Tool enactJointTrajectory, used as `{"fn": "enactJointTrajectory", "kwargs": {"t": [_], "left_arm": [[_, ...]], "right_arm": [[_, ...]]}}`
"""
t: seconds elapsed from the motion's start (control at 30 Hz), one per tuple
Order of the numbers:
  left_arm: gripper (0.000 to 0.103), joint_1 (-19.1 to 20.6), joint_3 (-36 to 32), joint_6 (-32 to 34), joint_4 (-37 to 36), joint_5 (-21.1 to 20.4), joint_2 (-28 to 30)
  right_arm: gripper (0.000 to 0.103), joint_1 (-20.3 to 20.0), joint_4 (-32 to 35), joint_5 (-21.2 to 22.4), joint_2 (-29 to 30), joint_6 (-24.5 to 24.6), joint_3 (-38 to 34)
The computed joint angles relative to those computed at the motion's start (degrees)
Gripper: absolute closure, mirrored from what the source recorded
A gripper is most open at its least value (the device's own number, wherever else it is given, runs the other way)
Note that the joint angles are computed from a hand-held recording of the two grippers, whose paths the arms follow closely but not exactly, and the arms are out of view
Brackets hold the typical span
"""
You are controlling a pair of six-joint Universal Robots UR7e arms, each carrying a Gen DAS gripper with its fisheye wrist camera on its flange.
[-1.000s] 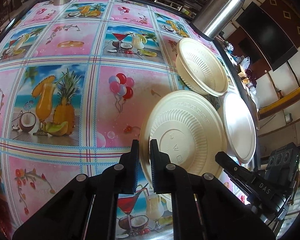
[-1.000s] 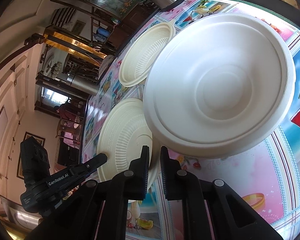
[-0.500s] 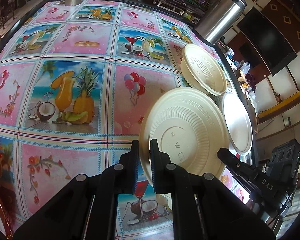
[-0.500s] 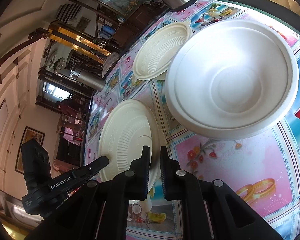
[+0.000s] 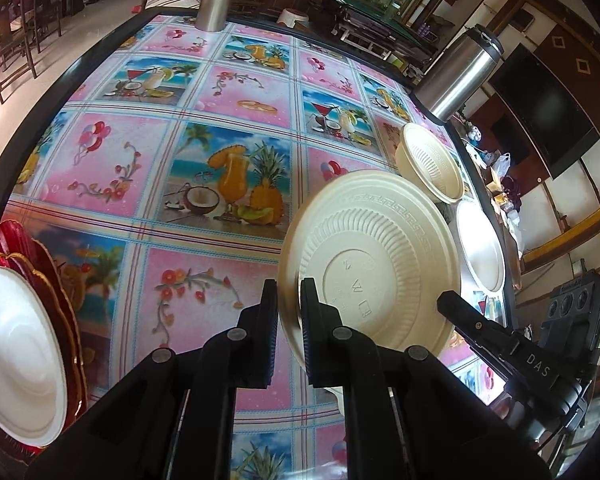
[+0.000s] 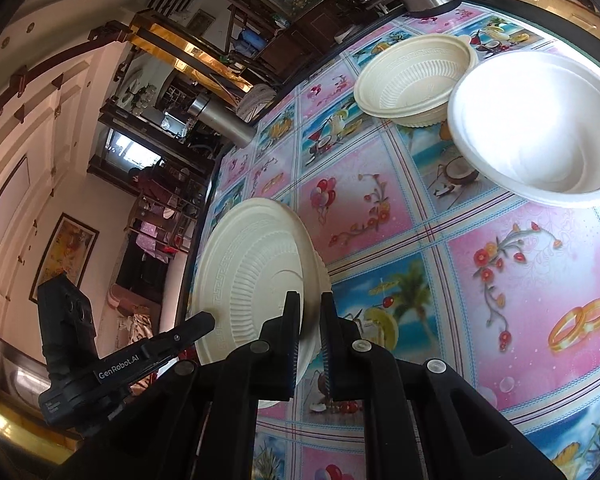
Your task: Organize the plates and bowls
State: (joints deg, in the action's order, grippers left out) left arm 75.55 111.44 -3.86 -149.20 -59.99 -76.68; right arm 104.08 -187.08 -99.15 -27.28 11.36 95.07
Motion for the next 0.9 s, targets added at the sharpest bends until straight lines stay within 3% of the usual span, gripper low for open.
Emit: {"fn": "enactJointTrajectory", "kwargs": {"t": [0.37,0.9], "left_arm": [[0.094,1.2,6.0,0.5,-3.3,6.5,-10.4],[0.094,7.2,7.6,0.5,-2.5,9.2,-19.5]], "right_arm": [[0.093,6.1,5.7,1.3,5.3,-2.6,-6.3],[0.093,12.5,17.3,4.1,14.5,-3.7,-18.5]]}}
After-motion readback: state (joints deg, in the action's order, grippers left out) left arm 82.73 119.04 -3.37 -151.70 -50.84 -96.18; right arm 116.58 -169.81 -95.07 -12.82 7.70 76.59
